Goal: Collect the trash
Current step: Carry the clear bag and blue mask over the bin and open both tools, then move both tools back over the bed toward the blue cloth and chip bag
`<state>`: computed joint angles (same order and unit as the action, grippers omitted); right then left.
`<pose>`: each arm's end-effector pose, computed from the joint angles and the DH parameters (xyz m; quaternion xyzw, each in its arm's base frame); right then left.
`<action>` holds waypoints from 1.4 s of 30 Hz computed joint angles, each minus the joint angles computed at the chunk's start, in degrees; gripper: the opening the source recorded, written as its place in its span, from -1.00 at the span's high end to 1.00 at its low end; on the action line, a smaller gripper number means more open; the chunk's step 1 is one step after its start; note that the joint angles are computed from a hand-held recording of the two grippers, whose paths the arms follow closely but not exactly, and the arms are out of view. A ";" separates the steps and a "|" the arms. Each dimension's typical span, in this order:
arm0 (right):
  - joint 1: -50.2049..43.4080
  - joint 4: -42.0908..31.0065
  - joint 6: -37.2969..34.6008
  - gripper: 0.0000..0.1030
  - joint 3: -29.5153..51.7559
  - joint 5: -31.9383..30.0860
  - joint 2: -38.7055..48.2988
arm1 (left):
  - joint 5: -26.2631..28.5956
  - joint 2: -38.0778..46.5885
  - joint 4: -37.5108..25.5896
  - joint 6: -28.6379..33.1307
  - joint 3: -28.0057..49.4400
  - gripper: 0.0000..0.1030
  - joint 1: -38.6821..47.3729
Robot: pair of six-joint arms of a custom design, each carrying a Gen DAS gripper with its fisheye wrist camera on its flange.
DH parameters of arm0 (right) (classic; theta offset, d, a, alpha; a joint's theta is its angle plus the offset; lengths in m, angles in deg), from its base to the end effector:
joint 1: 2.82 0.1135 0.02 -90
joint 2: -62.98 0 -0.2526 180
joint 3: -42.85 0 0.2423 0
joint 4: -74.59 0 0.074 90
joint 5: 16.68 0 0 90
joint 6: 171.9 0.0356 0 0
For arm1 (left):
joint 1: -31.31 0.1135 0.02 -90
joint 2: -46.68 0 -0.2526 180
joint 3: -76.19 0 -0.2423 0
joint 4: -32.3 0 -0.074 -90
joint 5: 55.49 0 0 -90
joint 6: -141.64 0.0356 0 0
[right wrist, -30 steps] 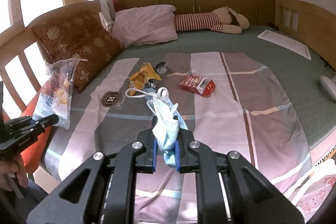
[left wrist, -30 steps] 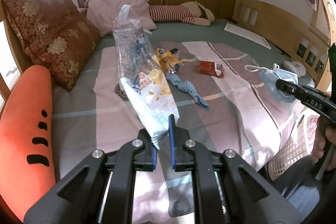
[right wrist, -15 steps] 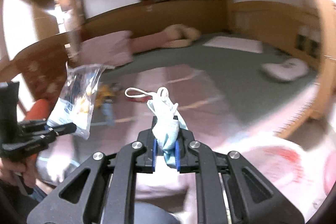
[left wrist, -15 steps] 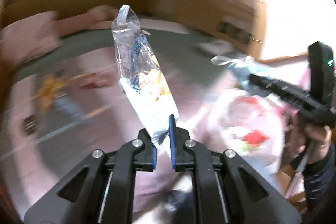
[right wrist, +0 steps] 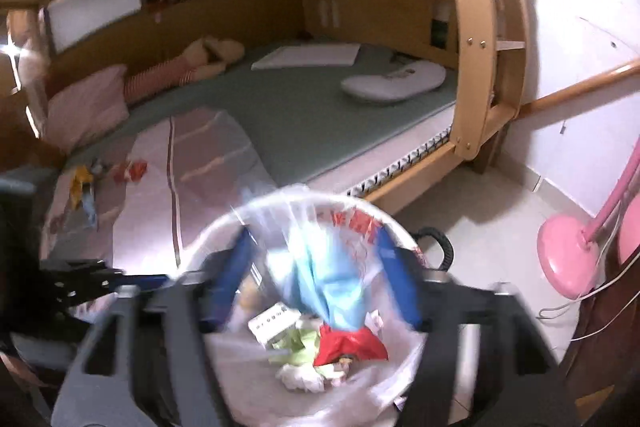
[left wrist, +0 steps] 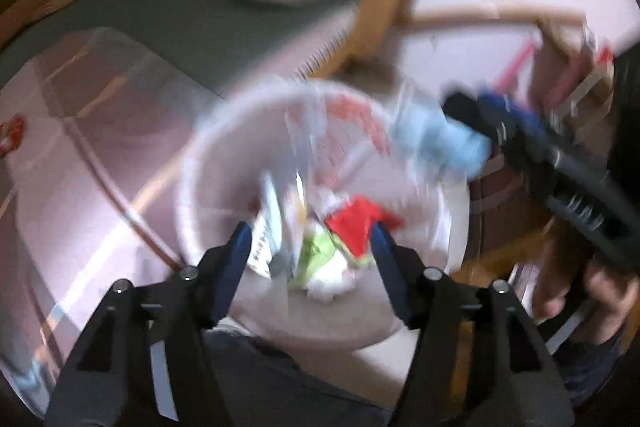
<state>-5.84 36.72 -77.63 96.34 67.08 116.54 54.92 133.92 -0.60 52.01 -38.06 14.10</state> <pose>0.1985 -0.0066 0.2492 0.0332 0.8969 0.0537 0.4376 0.2789 -0.0994 0.1898 0.1967 0.9178 -0.2109 0.2730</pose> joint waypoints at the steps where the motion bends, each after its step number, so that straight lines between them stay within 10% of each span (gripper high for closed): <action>1: 0.85 0.07 0.34 -0.37 0.34 0.05 0.09 | 0.39 -2.91 -0.13 0.87 -0.82 -0.44 2.51; 9: 25.54 6.73 6.42 -0.40 9.66 10.86 11.88 | 9.06 -16.48 -1.23 11.00 -1.49 -0.88 37.27; 20: 51.93 13.80 7.04 -0.53 43.14 13.66 49.56 | 9.58 -3.38 10.99 18.96 1.14 -0.91 71.41; 42: 53.75 15.54 7.21 -0.53 45.70 14.18 58.60 | 9.45 1.07 9.18 21.77 -0.09 -0.91 71.83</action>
